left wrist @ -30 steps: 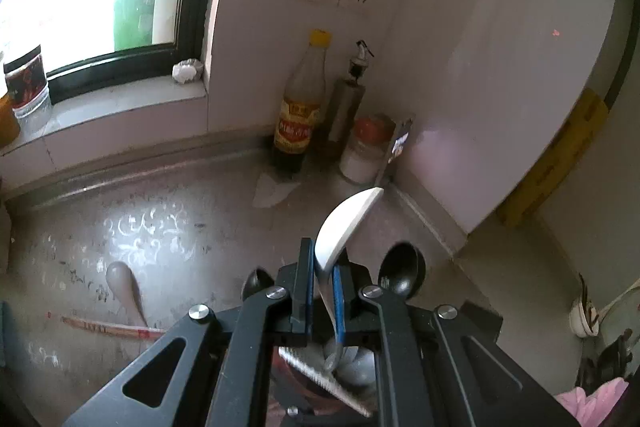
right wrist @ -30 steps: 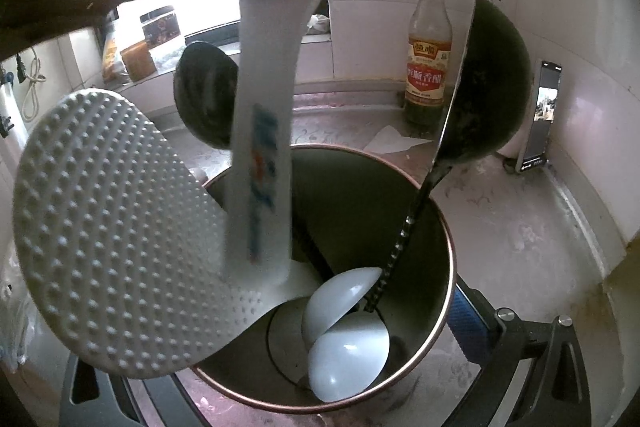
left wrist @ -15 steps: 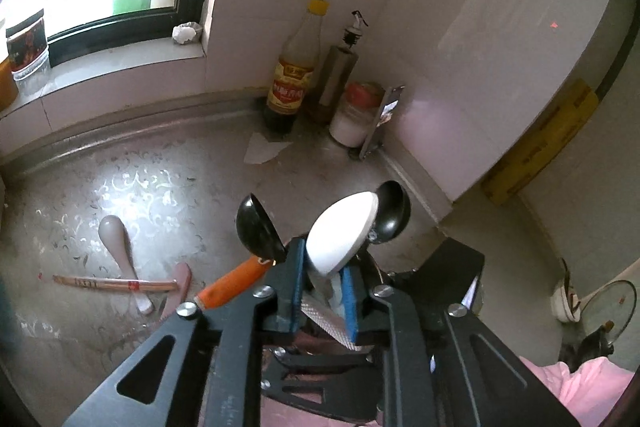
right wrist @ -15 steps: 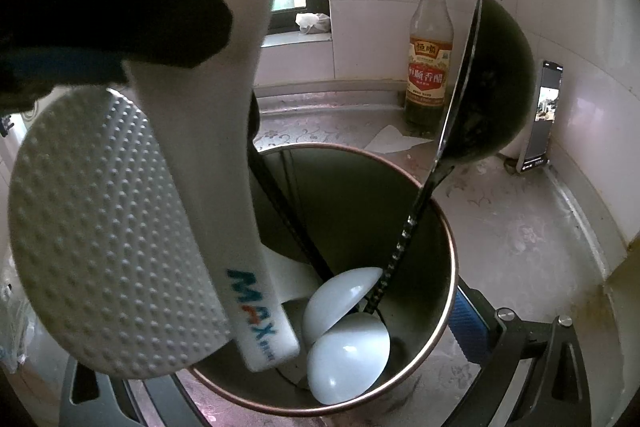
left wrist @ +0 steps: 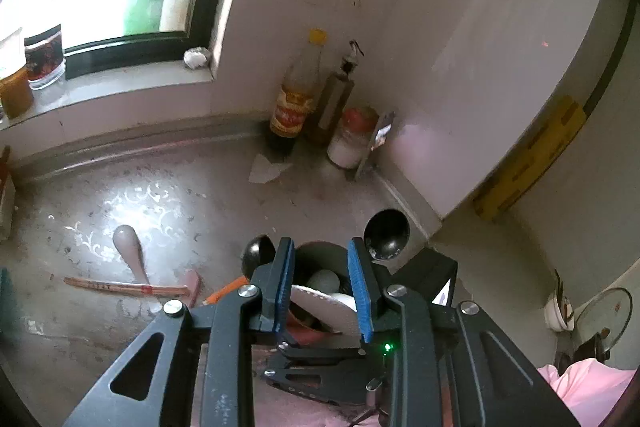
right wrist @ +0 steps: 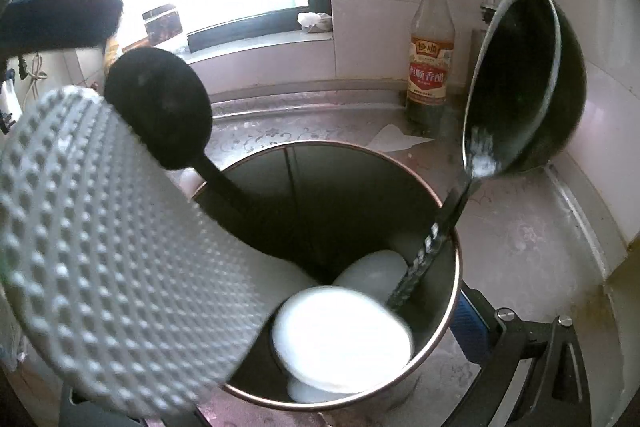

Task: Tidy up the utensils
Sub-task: 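Lower the white MAX spoon into the red cup and open the left tool, then move the open left tool back over the wooden chopsticks on the counter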

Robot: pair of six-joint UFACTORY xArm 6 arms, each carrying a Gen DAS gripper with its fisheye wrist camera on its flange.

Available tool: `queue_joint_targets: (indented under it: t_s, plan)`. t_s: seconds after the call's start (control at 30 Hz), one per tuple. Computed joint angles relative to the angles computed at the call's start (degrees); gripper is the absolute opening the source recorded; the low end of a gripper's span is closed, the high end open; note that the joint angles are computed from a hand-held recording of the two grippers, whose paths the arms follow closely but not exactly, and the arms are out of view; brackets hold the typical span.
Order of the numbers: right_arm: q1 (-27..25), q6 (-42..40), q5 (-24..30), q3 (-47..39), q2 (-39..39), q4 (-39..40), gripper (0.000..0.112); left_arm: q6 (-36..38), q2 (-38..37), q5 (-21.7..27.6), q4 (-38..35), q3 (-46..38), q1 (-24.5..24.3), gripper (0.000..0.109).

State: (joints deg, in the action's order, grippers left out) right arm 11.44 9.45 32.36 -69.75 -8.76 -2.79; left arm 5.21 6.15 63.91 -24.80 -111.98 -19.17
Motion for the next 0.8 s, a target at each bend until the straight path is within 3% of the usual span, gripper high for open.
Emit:
queue_joint_targets:
  t_s: [0.4,0.5,0.73,0.8]
  plan:
    - [0.4,0.5,0.0,0.4,-0.5,-0.6,0.103,-4.1,-3.2,-4.3,2.7,3.6,3.4,0.039]
    - [0.5,0.7,0.2,0.3,-0.6,-0.9,0.103,-5.9,-4.2,-5.3,4.2,4.9,4.6,0.046]
    - [0.5,0.5,0.4,0.1,-0.6,-0.8,0.103,-13.2,-6.3,-8.1,12.3,8.8,7.0,0.076]
    - [0.5,0.7,0.7,0.0,-0.6,-1.0,0.103,-14.9,-6.9,-8.7,14.8,10.1,7.5,0.080]
